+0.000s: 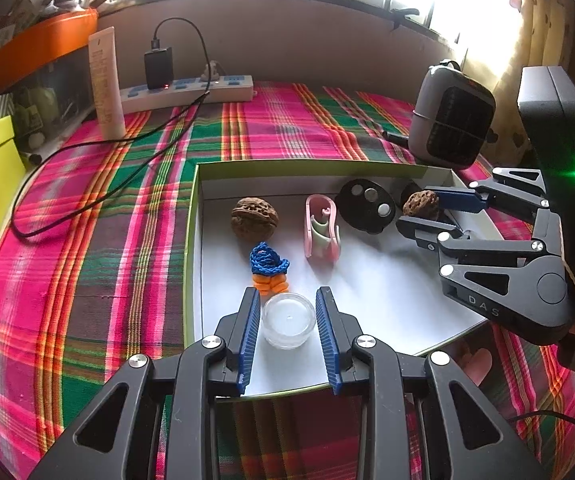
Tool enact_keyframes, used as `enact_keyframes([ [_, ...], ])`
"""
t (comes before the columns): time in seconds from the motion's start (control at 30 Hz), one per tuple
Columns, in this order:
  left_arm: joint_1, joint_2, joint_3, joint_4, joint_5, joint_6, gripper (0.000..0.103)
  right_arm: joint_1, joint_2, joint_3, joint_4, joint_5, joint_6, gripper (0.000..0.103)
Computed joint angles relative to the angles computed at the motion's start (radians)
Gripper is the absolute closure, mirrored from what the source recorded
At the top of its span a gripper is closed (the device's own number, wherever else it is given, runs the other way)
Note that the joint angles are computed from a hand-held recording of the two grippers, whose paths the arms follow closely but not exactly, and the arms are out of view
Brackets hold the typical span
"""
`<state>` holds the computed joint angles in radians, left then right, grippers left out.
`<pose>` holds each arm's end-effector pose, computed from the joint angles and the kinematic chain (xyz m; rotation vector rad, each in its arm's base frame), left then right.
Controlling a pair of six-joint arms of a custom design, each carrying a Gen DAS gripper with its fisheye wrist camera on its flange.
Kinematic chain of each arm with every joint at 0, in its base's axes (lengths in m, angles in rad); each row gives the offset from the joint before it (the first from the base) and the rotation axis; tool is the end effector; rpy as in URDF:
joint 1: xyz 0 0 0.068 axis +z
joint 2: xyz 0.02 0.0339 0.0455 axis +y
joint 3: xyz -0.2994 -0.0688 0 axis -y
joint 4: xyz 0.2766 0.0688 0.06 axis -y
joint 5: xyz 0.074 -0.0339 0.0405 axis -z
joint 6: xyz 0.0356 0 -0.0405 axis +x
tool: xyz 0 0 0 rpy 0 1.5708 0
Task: Organize objects
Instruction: 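Open the right gripper to drop the walnut while the left opens to release the cup in the tray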
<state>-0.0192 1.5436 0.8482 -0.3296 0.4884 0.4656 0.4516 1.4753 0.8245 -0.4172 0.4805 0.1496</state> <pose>0.3170 -0.0228 0.1915 0.7608 2.3586 -0.4476 0.2760 0.1156 0.1992 -0.2204 2.4936 -0.3946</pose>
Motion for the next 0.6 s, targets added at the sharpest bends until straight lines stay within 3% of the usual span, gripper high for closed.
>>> enact_keyframes([
  [0.6, 0.007, 0.0, -0.002, -0.006, 0.007, 0.001, 0.073, -0.002, -0.004, -0.004, 0.01, -0.023, -0.005, 0.066],
])
